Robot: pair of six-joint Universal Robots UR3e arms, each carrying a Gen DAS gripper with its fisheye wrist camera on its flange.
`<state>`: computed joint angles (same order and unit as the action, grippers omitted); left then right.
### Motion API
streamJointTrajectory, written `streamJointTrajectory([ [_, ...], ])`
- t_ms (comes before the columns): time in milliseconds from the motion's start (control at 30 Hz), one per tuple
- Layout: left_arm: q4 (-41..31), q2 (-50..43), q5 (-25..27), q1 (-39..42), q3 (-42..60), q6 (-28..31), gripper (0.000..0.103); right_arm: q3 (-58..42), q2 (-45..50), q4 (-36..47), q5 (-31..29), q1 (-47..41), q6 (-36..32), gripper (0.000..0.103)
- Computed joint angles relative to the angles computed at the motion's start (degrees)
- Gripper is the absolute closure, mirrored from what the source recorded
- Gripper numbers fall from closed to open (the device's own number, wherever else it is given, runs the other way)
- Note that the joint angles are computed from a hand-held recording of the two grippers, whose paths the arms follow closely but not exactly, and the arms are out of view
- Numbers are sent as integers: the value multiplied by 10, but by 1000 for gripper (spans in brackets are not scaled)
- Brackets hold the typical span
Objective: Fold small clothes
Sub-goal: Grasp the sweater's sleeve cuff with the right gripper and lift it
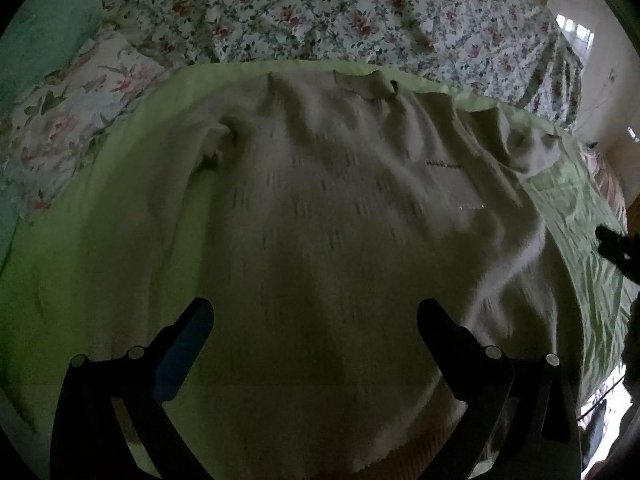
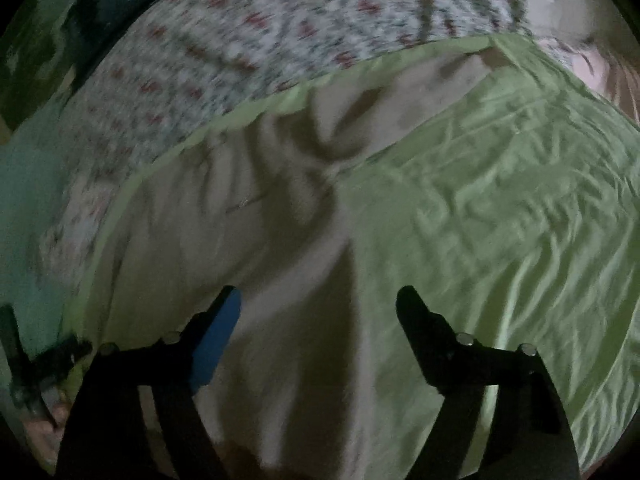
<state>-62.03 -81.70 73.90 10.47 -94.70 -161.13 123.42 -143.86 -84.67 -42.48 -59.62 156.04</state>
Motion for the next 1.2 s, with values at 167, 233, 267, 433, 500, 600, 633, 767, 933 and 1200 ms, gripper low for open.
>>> streamJointTrajectory([
  [167, -13, -95, 17, -29, 94, -11, 1, 17, 176, -252, 0, 1, 109, 40],
  [233, -13, -127, 21, -38, 125, -14, 1, 3, 276, -380, -21, 17, 168, 42],
  [267, -14, -142, 21, -42, 140, -16, 1, -5, 307, -412, -25, 20, 181, 42],
  [433, -3, -208, 33, -64, 197, -31, 1, -112, 542, -594, -59, 49, 288, 42],
  [500, -2, -243, 42, -74, 226, -39, 1, -165, 618, -641, -73, 58, 325, 42],
  [600, -8, -299, 47, -85, 277, -46, 1, -276, 744, -682, -96, 72, 380, 43],
  [633, -14, -325, 50, -89, 305, -47, 1, -322, 788, -684, -103, 74, 403, 45],
  [767, -73, -425, 76, -108, 439, -66, 1, -483, 931, -686, -135, 85, 468, 46],
  [933, -143, -491, 79, -118, 564, -92, 2, -632, 1040, -677, -147, 91, 511, 74],
  [1200, -86, -436, 55, -116, 459, -87, 1, -469, 903, -750, -66, 88, 440, 92],
])
